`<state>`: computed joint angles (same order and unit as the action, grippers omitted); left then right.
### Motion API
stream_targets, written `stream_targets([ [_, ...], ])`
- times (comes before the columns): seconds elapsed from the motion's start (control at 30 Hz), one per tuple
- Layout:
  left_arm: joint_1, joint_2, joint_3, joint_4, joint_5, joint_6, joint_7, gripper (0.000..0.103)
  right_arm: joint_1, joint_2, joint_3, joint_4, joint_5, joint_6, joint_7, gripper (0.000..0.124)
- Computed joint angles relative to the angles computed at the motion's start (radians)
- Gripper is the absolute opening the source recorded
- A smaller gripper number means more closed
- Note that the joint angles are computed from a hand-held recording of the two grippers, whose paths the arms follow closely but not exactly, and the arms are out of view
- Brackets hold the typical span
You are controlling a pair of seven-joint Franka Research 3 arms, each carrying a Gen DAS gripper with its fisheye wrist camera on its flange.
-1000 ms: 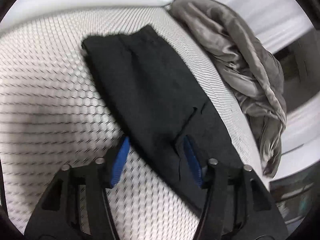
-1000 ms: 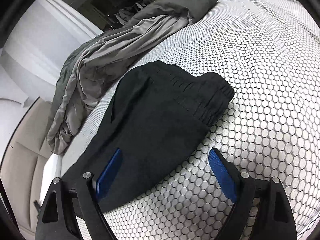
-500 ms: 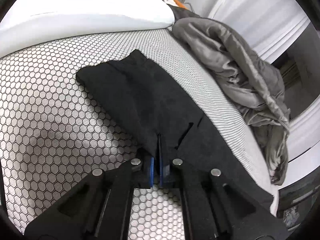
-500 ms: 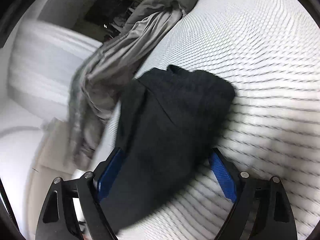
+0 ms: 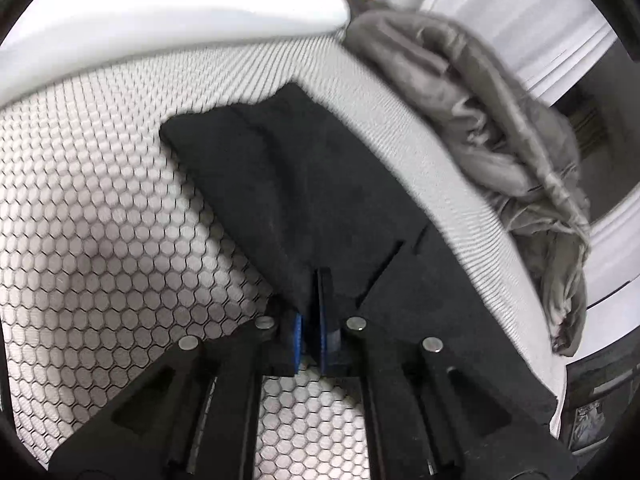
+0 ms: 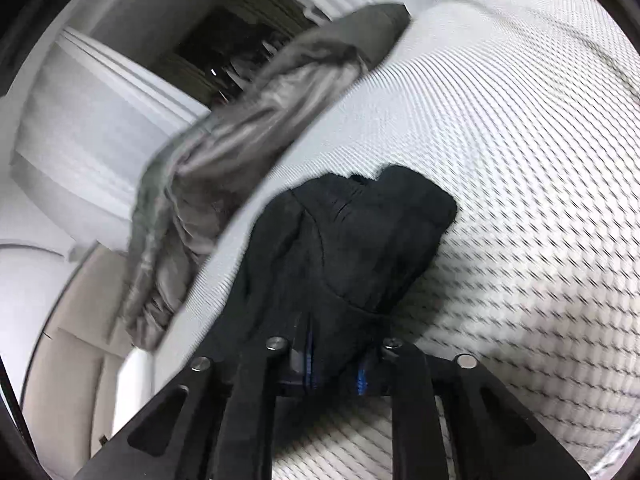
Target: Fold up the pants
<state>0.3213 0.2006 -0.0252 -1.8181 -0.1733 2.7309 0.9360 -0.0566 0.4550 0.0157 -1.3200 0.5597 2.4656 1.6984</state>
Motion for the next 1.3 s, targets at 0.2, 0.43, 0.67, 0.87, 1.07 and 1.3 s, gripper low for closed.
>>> stream_targets([
  [0.2, 0.044, 0.06, -0.038, 0.056, -0.167, -0.02, 0.071, 0.013, -0.06, 0.017, 0.034, 0.002, 0.126, -0.055, 0.002, 0.044],
  [0.43, -0.006, 0.06, 0.015, 0.044, -0.003, 0.061, -0.052, 0.001, -0.002, 0.071, -0.001, 0.069, 0.047, 0.004, 0.052, 0.033],
  [0.67, -0.017, -0.129, 0.037, -0.144, 0.133, 0.07, -0.088, 0.001, -0.053, -0.006, 0.054, -0.051, 0.124, 0.052, -0.089, 0.017],
  [0.87, -0.028, -0.319, 0.049, -0.313, 0.405, -0.032, -0.237, 0.003, -0.041, -0.168, 0.026, -0.247, 0.16, 0.01, -0.216, 0.024],
  [1.07, -0.026, -0.36, 0.04, -0.324, 0.494, -0.101, -0.263, 0.011, -0.017, -0.289, -0.02, -0.42, 0.247, 0.097, -0.279, 0.062],
  [1.3, -0.006, -0.48, -0.002, -0.379, 0.702, -0.118, -0.383, 0.074, -0.001, -0.281, -0.039, -0.425, 0.314, 0.173, -0.235, 0.025],
])
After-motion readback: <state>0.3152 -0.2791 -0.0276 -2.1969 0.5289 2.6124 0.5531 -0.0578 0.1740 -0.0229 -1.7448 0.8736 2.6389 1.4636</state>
